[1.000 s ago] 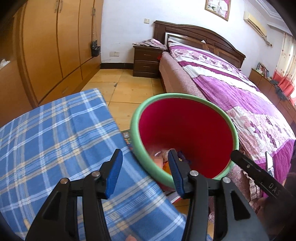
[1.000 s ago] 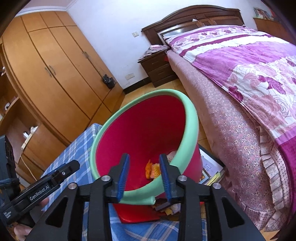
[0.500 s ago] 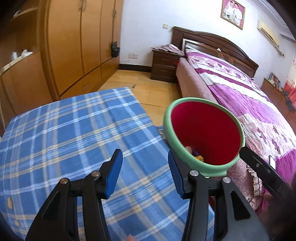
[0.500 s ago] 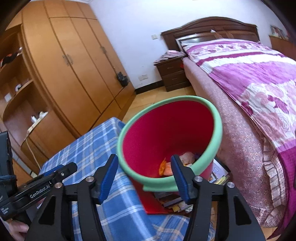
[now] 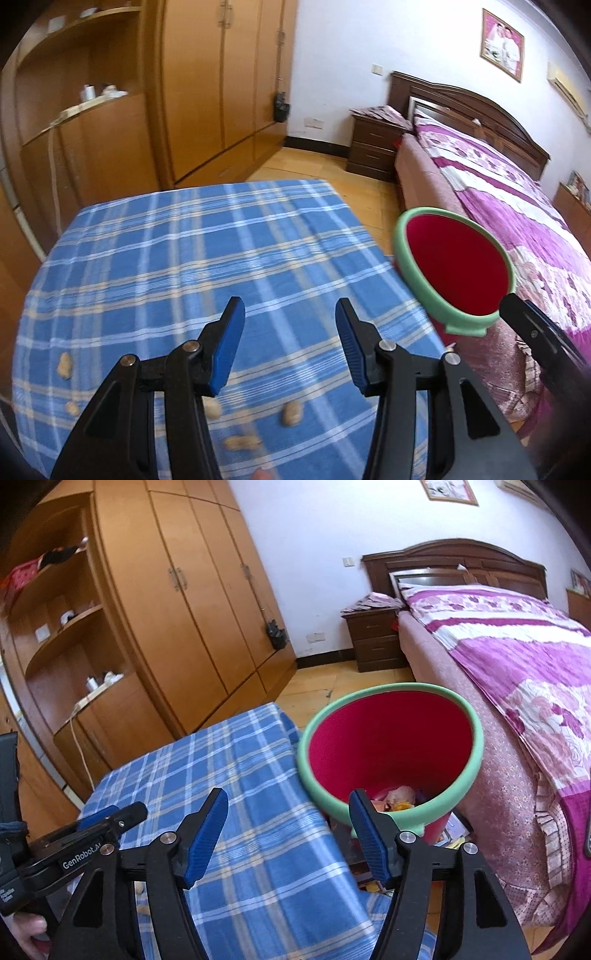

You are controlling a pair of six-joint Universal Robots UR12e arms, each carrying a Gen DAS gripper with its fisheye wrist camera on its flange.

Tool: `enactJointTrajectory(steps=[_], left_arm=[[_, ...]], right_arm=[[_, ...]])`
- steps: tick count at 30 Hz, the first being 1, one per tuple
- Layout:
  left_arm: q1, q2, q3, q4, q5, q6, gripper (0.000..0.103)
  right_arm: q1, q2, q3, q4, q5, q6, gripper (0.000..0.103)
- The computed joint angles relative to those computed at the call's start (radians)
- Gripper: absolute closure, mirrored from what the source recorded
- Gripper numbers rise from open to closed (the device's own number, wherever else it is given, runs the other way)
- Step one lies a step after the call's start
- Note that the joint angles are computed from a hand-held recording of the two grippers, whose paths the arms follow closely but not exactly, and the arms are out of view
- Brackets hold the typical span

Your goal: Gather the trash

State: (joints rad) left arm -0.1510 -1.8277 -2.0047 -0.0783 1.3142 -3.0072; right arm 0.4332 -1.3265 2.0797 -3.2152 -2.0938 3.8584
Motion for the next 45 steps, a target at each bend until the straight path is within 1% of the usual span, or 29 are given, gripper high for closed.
enactJointTrajectory(steps=[4, 9, 14, 21, 30, 45], left_arm=[[0.023, 0.012, -0.025, 0.021, 0.018, -0.022, 0.052], [0.046, 0.024, -0.054, 0.048, 0.04, -0.045, 0.052], [0.055, 0.03, -0.078, 0.095, 0.073, -0.063, 0.052], [0.062, 0.032, -0.103, 0.145, 0.105, -0.075, 0.052], [0.063, 0.028, -0.111, 0.18, 0.141, -0.094, 0.052], [0.062, 0.024, -0.11, 0.177, 0.143, -0.095, 0.052]], right_arm=[[0.019, 0.015, -0.02, 0.004, -0.006, -0.03, 0.034], [0.044, 0.042, -0.039, -0.032, -0.018, -0.082, 0.034], [0.06, 0.062, -0.049, -0.064, -0.032, -0.102, 0.034], [0.082, 0.081, -0.061, -0.056, -0.078, -0.117, 0.034], [0.086, 0.086, -0.061, -0.032, -0.068, -0.112, 0.033], [0.082, 0.08, -0.059, -0.005, -0.054, -0.094, 0.033]])
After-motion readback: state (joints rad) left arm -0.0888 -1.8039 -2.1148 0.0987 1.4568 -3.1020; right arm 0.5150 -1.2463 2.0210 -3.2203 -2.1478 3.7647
